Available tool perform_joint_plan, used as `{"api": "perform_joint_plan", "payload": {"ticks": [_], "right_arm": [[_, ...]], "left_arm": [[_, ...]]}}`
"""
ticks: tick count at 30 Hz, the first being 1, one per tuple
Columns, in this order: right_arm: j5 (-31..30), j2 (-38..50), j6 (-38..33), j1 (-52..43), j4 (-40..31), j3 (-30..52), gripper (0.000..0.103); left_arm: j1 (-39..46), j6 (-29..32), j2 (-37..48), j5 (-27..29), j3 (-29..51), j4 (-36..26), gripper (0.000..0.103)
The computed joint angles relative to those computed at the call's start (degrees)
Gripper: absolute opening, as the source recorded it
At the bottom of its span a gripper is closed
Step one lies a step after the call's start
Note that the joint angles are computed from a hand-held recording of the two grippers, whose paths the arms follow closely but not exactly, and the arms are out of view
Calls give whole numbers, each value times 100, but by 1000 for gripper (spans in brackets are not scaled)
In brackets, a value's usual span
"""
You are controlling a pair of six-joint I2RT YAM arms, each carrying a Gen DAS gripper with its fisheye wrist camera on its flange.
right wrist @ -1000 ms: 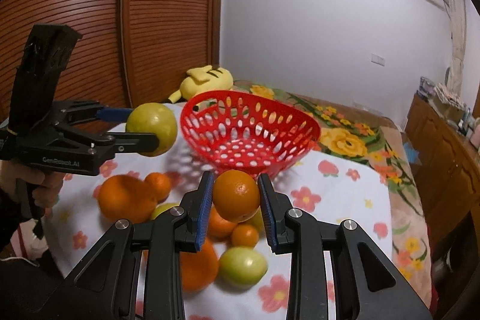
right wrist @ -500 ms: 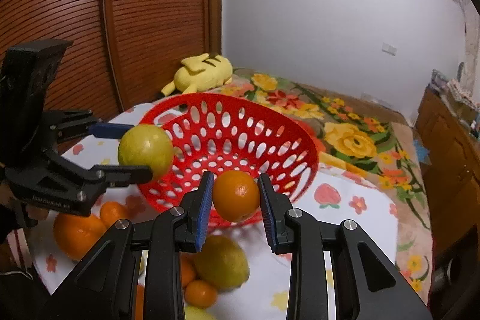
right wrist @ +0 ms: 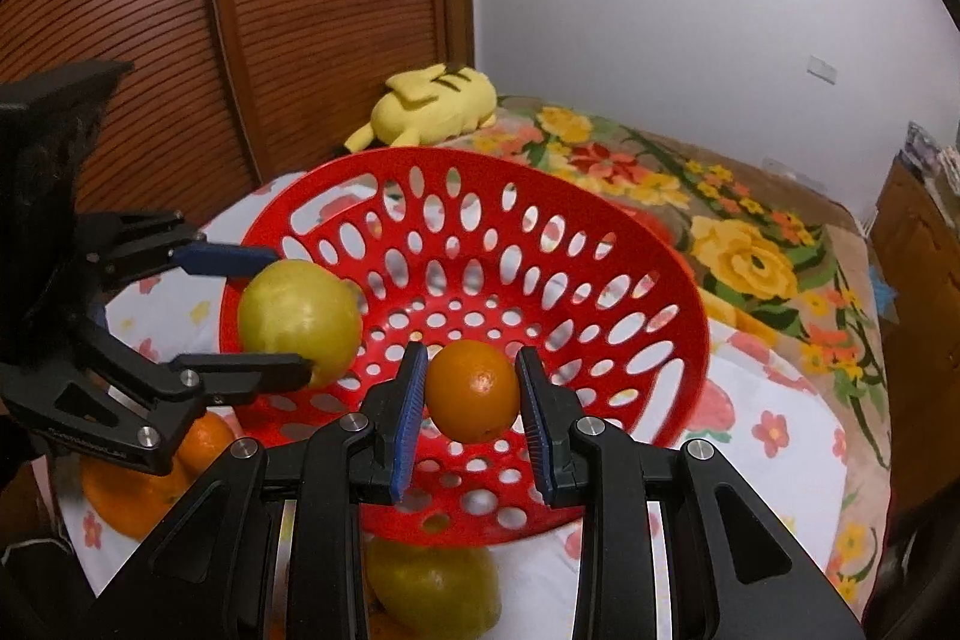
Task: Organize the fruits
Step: 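Open the right tool over the red basket while the left tool releases the yellow citrus, then withdraw both tools from the basket toward the large oranges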
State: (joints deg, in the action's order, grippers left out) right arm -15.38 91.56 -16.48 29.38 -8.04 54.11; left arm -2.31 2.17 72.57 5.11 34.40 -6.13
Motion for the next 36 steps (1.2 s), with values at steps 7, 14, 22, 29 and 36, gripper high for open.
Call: {"api": "perform_joint_plan", "payload": {"ticks": [7,14,22,29,36], "right_arm": [[-46,359,-75,-37,-138,289,29],[-17,461,-59,-82,-205,328,30],[39,358,77,-52,-96,223,33],[162,-454,295,-14,4,-278,36],[366,-1901,669,121,-127,-1090,43]], "left_arm": [[207,13,-146,152,85,-52,63],[350,20,-228,286,-14,-35,63],[361,-26,-497,317,-149,-115,63],[319,-28,-1175,323,-467,-336,68],[337,32,-2341,436,-815,-924,71]]}}
